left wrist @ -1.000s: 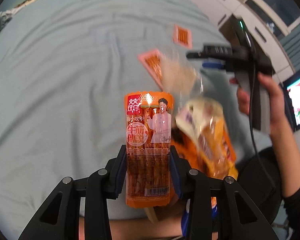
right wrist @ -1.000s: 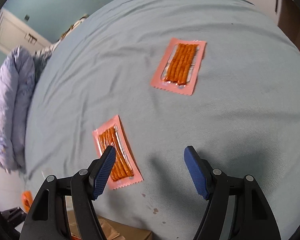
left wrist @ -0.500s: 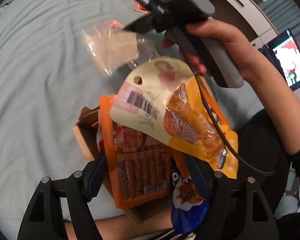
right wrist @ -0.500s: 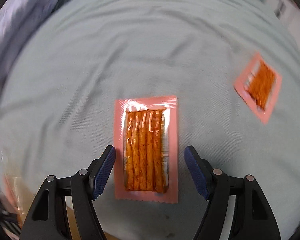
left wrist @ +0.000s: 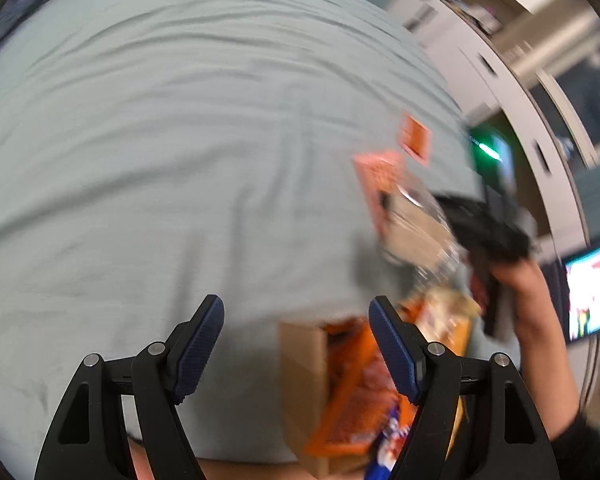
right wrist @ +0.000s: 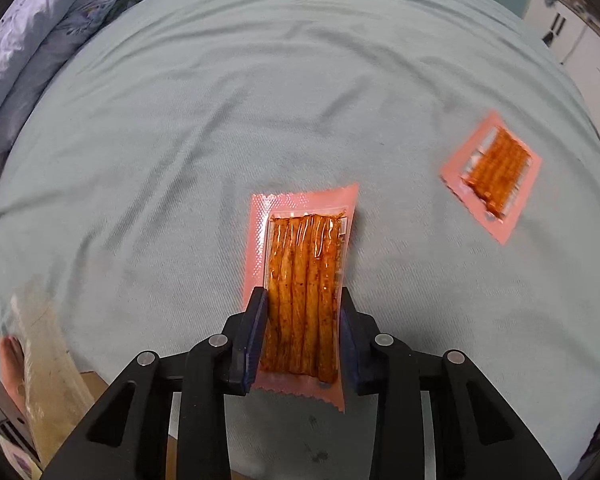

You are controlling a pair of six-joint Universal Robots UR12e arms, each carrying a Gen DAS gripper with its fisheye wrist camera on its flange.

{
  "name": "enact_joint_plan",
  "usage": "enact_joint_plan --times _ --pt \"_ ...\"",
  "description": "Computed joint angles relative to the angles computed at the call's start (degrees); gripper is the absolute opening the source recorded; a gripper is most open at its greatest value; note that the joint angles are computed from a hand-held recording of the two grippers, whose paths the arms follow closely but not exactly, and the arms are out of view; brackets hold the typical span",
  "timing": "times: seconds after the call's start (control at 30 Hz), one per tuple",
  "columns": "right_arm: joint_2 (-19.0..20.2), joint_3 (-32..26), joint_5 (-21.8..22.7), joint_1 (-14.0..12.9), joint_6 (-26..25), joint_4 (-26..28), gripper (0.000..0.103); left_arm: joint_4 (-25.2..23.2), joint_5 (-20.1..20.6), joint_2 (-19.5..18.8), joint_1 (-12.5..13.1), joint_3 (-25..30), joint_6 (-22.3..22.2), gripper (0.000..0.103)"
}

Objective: Organize snacks
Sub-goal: 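Drop the orange pack into the box while the right gripper grasps a pink sausage pack, then carry the pink pack over the box and open the right gripper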

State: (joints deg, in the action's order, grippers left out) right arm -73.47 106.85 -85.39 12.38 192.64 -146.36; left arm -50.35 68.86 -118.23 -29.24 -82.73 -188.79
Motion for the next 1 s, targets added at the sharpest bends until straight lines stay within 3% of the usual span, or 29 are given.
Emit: enact_joint_plan --times 0.13,0.2,0.27,0.43,0.6,0.67,0.8,0.87,0.93,1.0 --pt "-2.9 2.7 1.5 -1.0 3.8 -2.6 0.031 3.1 0.4 0.5 0.6 -1.1 -4.1 0.076" --pt "-5.2 3.7 -1.6 -0.8 8.0 -1.4 0.031 4.4 1.3 0.3 0.1 -1.4 -4.2 0.076" --pt "-8.0 5.6 -1.4 -0.8 10.2 -3.1 0.031 5.0 4.0 0.4 -0.6 -1.3 -2.8 0.076" --pt "-14.7 12.1 7.5 -0.8 15.4 -11.3 0.032 4.8 8.7 0.9 -1.5 -1.5 2.2 0.076" --pt "-17.1 16.5 13.0 1.7 18.4 -16.0 0.032 4.1 10.1 1.1 -1.4 -1.7 3.2 0.076" --pt "-16.5 16.6 9.0 3.8 18.9 -18.5 0.032 4.2 10.8 1.1 -1.4 -1.7 2.8 0.076" --pt "-15.1 13.8 6.4 6.8 14.2 -18.4 0.032 4.6 11.6 1.1 -1.2 -1.8 1.1 0.076" --pt "-13.8 12.6 2.2 8.6 14.8 -17.4 0.034 4.5 11.8 1.1 -1.0 -1.9 0.4 0.076" --pt "-12.1 10.5 -6.0 11.2 16.2 -14.0 0.036 4.3 12.1 1.2 -0.8 -2.1 -0.2 0.076" --pt "-10.6 8.3 -11.2 12.9 17.7 -10.0 0.036 4.1 12.6 1.1 -0.7 -2.1 -0.8 0.076"
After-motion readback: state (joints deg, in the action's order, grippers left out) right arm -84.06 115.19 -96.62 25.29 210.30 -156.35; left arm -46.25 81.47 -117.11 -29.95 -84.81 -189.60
